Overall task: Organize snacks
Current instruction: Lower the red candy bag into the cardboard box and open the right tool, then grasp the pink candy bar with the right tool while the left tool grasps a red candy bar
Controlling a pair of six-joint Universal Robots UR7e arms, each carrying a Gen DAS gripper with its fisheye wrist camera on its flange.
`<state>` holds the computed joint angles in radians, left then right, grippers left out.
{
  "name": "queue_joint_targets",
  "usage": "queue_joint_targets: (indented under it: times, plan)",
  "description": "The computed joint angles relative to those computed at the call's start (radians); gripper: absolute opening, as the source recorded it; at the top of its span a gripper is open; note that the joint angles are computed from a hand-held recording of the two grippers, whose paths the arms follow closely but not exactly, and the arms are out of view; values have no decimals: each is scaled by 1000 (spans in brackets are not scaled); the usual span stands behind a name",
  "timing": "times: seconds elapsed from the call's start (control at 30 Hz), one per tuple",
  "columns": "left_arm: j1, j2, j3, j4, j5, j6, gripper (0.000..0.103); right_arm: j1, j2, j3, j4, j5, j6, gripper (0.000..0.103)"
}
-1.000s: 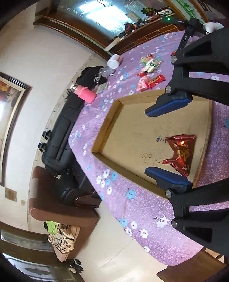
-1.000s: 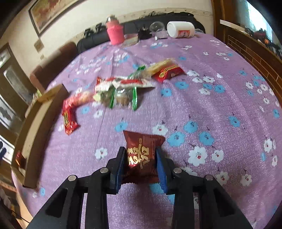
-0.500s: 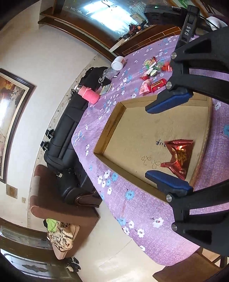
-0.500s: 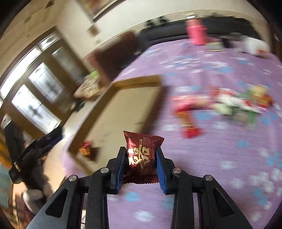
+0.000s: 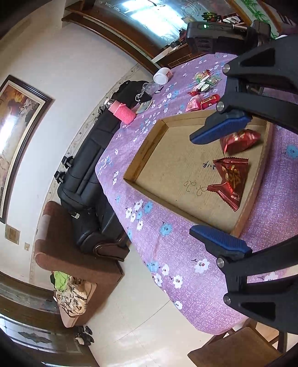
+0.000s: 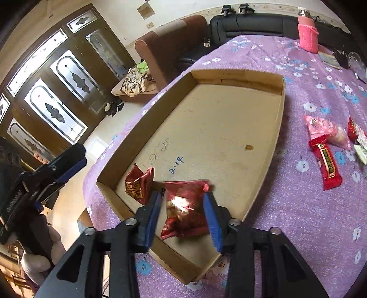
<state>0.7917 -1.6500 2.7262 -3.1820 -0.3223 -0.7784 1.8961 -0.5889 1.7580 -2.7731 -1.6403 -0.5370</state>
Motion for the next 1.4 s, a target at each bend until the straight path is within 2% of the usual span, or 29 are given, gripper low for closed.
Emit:
queue_joint_targets:
  times: [0.1,0.17,0.23,0.3,0.4,0.6,0.63,0.7,0.77,0.9,1.0,1.07,1.1,1.13,1.2,1.27,1.33,1.4]
  plan:
    - [2,27,-8,-39,-15,33,72,-15,-37,9,-21,35,4,48]
    - [-1,45,-13,-62,-19,54,72,-33,-58,9,-69,30,10,48]
    - [-2,66,-18,-92,-22,74,73,-55,-70,-15,-109,-5,30,48]
    - [-1,101,-28,-144,-37,111,73,-76,-57,-74,-131,-73,63,48]
    - [2,154,-52,-193,-67,159,73,-83,3,-181,-152,-178,52,48]
    - [10,250,-112,-232,-140,225,73,-55,175,-414,-81,-261,10,47]
    - [10,264,-124,-224,-148,227,73,-51,209,-457,-63,-282,2,45]
    - [7,280,-137,-211,-157,228,73,-49,253,-521,6,-309,-1,27]
    - [6,289,-148,-198,-160,232,73,-54,270,-549,83,-331,-4,18]
    - [6,320,-169,-218,-178,265,73,-73,169,-427,155,-302,-35,18]
    - [12,355,-192,-250,-214,318,73,-98,73,-302,167,-319,-91,18]
    - [20,382,-211,-263,-255,350,73,-125,5,-234,168,-320,-67,18]
    - [21,393,-217,-267,-272,359,73,-150,-39,-199,151,-273,-46,18]
    - [21,405,-224,-268,-288,368,73,-166,-66,-179,138,-239,-36,21]
    - [22,435,-246,-257,-329,386,73,-199,-129,-118,73,-207,-10,41]
    - [18,459,-257,-247,-364,396,73,-225,-188,-58,35,-160,-13,46]
    - [19,485,-272,-236,-402,400,73,-234,-221,-22,40,-122,-61,48]
    - [29,523,-299,-211,-466,392,73,-214,-218,15,-24,-151,-206,52]
